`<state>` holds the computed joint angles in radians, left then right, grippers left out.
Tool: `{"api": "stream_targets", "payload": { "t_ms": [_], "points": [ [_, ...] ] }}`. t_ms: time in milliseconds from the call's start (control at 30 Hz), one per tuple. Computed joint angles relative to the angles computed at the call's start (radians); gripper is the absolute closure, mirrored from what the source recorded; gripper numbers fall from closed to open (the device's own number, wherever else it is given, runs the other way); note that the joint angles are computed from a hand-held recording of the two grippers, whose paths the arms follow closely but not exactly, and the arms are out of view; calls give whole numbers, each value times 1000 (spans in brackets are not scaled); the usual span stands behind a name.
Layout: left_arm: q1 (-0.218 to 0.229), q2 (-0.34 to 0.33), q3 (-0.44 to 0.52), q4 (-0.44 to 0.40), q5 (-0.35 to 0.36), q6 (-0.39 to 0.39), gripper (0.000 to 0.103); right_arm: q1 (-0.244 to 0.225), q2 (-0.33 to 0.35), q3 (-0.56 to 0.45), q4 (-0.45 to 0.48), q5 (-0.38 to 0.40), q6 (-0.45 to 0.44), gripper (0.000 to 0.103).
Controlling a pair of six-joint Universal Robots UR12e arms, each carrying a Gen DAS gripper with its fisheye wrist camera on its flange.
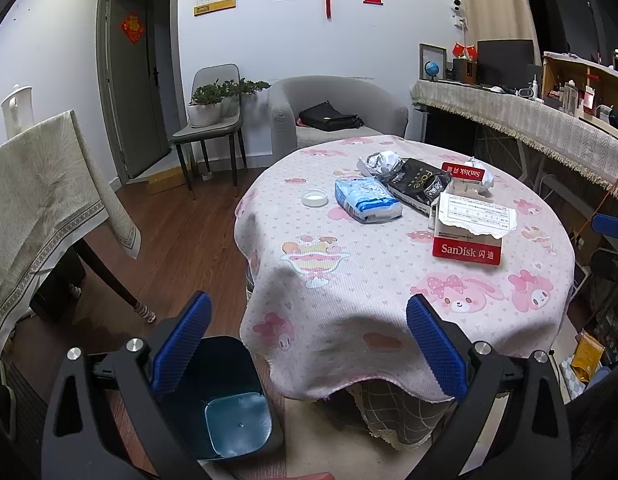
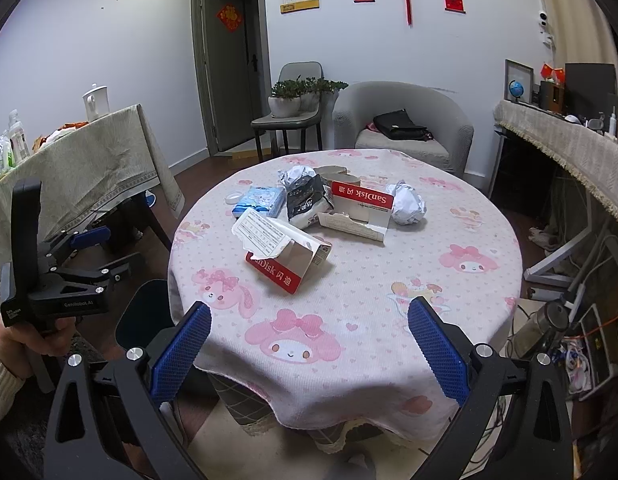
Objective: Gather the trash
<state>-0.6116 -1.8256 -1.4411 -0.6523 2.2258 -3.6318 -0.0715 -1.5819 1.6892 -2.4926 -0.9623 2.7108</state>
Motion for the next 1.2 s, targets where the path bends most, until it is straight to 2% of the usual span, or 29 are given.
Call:
{"api": "stream_targets", "payload": {
  "t_ms": [1200],
  "points": [
    [-1, 1, 0, 2, -6, -3, 3, 5, 0, 5, -3, -12, -18, 3]
  ]
}}
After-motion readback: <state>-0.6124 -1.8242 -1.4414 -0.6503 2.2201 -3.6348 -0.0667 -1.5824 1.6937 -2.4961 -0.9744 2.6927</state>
